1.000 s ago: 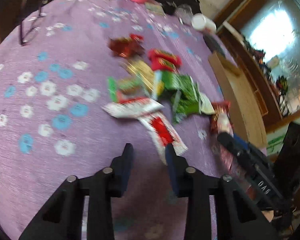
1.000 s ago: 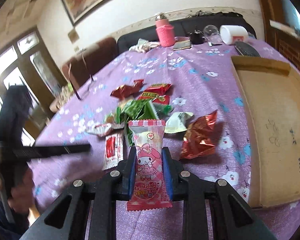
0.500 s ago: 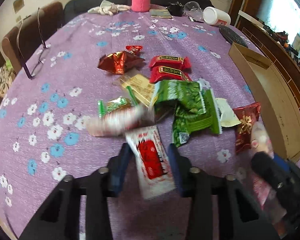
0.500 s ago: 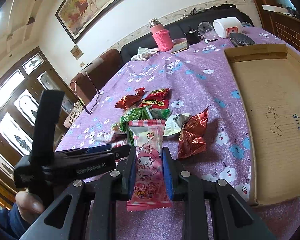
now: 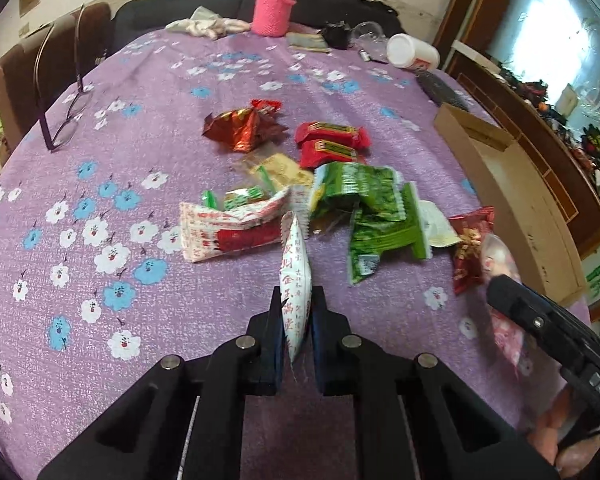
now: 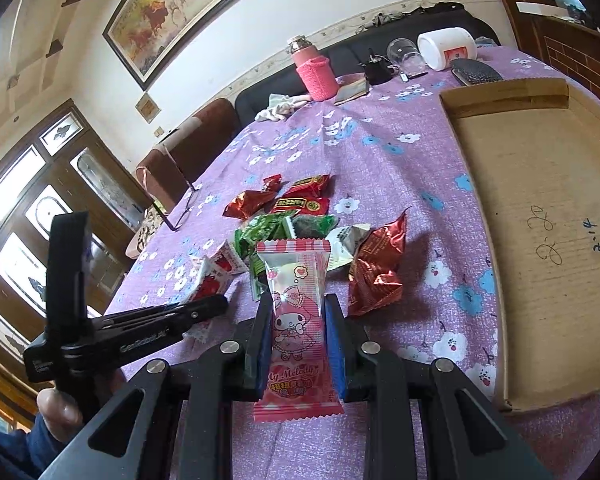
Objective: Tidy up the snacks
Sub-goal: 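Carry both snacks to the tray while the right tool releases the pink bar inside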
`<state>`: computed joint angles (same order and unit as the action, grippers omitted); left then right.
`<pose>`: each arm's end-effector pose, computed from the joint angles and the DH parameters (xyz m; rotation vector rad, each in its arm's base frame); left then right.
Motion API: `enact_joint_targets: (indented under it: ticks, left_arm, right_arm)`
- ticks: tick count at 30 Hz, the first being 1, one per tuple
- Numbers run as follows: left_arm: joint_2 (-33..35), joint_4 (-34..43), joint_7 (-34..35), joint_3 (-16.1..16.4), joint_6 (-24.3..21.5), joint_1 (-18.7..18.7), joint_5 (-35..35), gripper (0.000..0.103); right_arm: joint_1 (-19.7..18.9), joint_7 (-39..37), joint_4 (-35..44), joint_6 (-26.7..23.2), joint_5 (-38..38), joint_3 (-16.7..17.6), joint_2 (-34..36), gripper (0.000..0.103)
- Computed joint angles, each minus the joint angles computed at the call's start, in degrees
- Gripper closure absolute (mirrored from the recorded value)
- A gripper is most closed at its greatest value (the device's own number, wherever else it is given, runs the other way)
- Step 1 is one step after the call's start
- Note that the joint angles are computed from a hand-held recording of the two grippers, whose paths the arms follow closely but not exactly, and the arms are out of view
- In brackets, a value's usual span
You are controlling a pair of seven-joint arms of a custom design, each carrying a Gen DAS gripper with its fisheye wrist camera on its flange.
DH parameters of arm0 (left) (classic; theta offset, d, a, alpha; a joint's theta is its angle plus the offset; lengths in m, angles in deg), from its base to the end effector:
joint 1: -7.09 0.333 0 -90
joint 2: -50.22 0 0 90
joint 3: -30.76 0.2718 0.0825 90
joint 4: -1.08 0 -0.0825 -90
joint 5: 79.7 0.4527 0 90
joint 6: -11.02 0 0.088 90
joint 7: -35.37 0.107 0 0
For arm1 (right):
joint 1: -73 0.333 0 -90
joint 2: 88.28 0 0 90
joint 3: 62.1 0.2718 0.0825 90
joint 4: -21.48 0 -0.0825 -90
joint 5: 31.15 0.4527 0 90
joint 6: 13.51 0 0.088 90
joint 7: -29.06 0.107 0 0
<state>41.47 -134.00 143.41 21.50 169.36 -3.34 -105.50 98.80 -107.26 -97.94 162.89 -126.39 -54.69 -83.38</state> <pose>0.5549 -0.1787 0.3643 -1.6862 2.2654 -0.8297 0.4700 0.4038 0.3415 -1.4327 1.6334 -0.2400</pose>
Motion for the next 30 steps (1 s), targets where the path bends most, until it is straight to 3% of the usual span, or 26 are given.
enact_joint_targets:
  ticks: [6,13,19,24,28,30]
  left_arm:
    - [-3.3,-1.92,5.5,0.64,1.6,-2.23,-4.49,0.092]
    - [-3.59,0.49,9.6,0.44,0.26,-4.82,-7.88,0.092]
    - [-1.43,5.72,13.55,-0.54,-1.75,-6.83,-11.5,0.092]
    - [3.34,12.1,14.1,-2.73,-1.48,-7.93,-11.75,0.092]
    - [9.81,19.19,12.66,-4.9,-1.5,-8.35,-9.78,0.092]
    - [13.86,23.2,10.77,-5.86,-1.06,-8.48,-7.36,0.092]
  right_arm:
    - [0.5,-9.12,-3.11,-3.21,9.65,0.27,-2.34,0.077]
    - [-1.28,-3.79,-6.82,-3.12,6.04,0.62,-8.64,0.077]
    - [-5.46,-3.83,-12.43,-3.35,9.31,1.28,-16.07,0.077]
    - [-10.03,-2.03,-15.54,-4.2,10.17,2.21,-20.81,0.077]
    - [-13.34,-4.0,-14.94,-2.84,14.19,1.77,-19.97,0.077]
    - [-13.44,-13.02,-14.52,-3.23,24.03,-0.13,-18.41,0.077]
